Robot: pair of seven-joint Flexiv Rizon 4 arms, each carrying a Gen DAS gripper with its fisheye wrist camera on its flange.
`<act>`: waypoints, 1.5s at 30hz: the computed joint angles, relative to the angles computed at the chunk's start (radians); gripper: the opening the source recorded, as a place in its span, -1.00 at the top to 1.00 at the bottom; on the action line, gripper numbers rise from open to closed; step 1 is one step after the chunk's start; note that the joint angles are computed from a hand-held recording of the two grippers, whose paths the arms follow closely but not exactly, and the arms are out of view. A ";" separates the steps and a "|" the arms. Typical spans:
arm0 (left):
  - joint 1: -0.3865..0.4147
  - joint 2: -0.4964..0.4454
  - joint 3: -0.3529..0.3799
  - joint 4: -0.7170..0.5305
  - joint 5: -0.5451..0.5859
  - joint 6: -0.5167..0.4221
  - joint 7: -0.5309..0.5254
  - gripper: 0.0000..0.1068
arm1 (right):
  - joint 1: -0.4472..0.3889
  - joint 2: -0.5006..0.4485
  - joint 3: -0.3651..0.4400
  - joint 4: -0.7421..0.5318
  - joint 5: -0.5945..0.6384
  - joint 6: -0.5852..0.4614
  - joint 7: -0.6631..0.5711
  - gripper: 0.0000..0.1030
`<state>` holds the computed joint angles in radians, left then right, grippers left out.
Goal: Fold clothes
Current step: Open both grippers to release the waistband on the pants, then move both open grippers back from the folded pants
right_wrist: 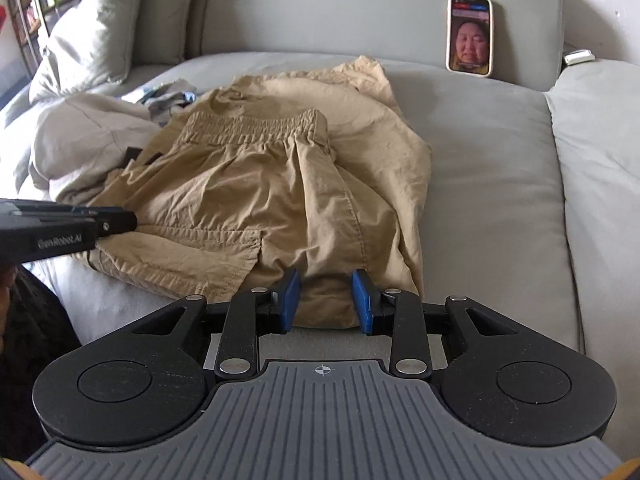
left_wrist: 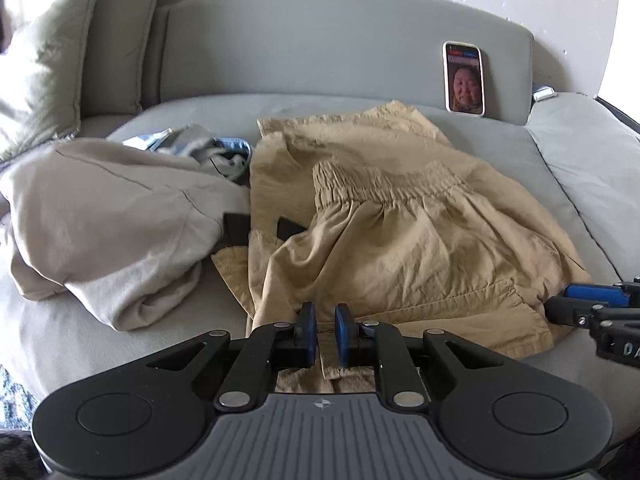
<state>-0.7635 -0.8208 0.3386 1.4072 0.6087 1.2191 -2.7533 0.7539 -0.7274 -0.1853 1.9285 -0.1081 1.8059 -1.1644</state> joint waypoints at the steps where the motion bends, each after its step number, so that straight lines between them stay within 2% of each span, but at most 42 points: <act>1: -0.017 0.006 0.017 0.000 0.009 -0.006 -0.020 0.60 | 0.000 -0.001 0.004 0.003 0.011 0.019 0.007 0.31; 3: -0.042 0.023 0.041 0.005 0.034 -0.005 -0.063 0.14 | -0.035 0.010 0.047 0.016 0.027 0.069 0.011 0.28; 5: -0.058 0.043 0.051 0.005 0.059 -0.016 -0.088 0.06 | -0.072 0.026 0.094 0.026 0.037 0.112 0.007 0.22; 6: -0.060 0.053 0.049 0.002 0.069 -0.026 -0.093 -0.06 | -0.086 0.034 0.113 0.028 0.043 0.129 0.006 0.19; 7: -0.053 0.064 0.036 0.000 0.073 -0.034 -0.089 -0.12 | -0.102 0.041 0.133 0.029 0.048 0.145 0.007 0.06; 8: -0.044 0.072 0.023 -0.005 0.074 -0.041 -0.086 -0.26 | -0.120 0.051 0.156 0.025 0.048 0.145 0.012 -0.05; 9: -0.033 0.079 0.009 -0.012 0.072 -0.050 -0.081 -0.34 | -0.140 0.060 0.179 0.021 0.046 0.145 0.020 -0.08; 12: 0.004 0.089 -0.035 -0.044 0.053 -0.085 -0.054 -0.43 | -0.233 0.078 0.276 -0.006 -0.001 0.122 0.053 -0.24; 14: 0.029 0.085 -0.061 -0.076 0.032 -0.109 -0.036 -0.51 | -0.280 0.085 0.321 -0.032 -0.034 0.093 0.080 -0.43; 15: 0.041 0.080 -0.072 -0.095 0.020 -0.122 -0.028 -0.58 | -0.291 0.088 0.329 -0.045 -0.044 0.079 0.094 -0.46; 17: 0.056 0.055 -0.078 -0.151 0.007 -0.154 -0.018 -0.70 | -0.274 0.097 0.301 -0.079 -0.052 0.035 0.115 -0.64; 19: 0.071 0.024 -0.084 -0.214 -0.007 -0.191 -0.002 -0.76 | -0.224 0.098 0.229 -0.121 -0.046 -0.014 0.138 -0.85; 22: 0.102 -0.040 -0.105 -0.317 -0.042 -0.249 0.043 -0.89 | -0.078 0.062 0.028 -0.183 -0.006 -0.059 0.212 -0.89; 26: 0.134 -0.146 -0.118 -0.470 -0.086 -0.330 0.121 -0.89 | -0.016 -0.044 -0.101 -0.304 -0.019 -0.140 0.322 -0.93; 30: 0.176 -0.255 -0.139 -0.625 -0.151 -0.422 0.191 -0.89 | -0.066 -0.144 -0.070 -0.441 -0.078 -0.259 0.393 -0.93; 35: 0.207 -0.365 -0.127 -0.780 -0.187 -0.506 0.241 -0.89 | -0.041 -0.284 -0.155 -0.586 -0.147 -0.329 0.520 -0.92; 40: 0.216 -0.419 -0.090 -0.829 -0.159 -0.489 0.191 -0.89 | -0.077 -0.408 -0.146 -0.747 -0.236 -0.395 0.565 -0.92; 43: 0.232 -0.440 -0.103 -0.841 -0.166 -0.487 0.188 -0.89 | -0.130 -0.478 -0.062 -0.862 -0.300 -0.500 0.529 -1.00; 45: 0.246 -0.452 -0.122 -0.844 -0.187 -0.488 0.200 -0.89 | -0.118 -0.479 -0.084 -0.857 -0.336 -0.507 0.545 -1.00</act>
<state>-0.5176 -1.2732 0.2168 0.5634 0.4217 0.7308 -2.5536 0.6360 -1.2063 -0.2695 1.0714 -0.4436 1.2987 -0.6191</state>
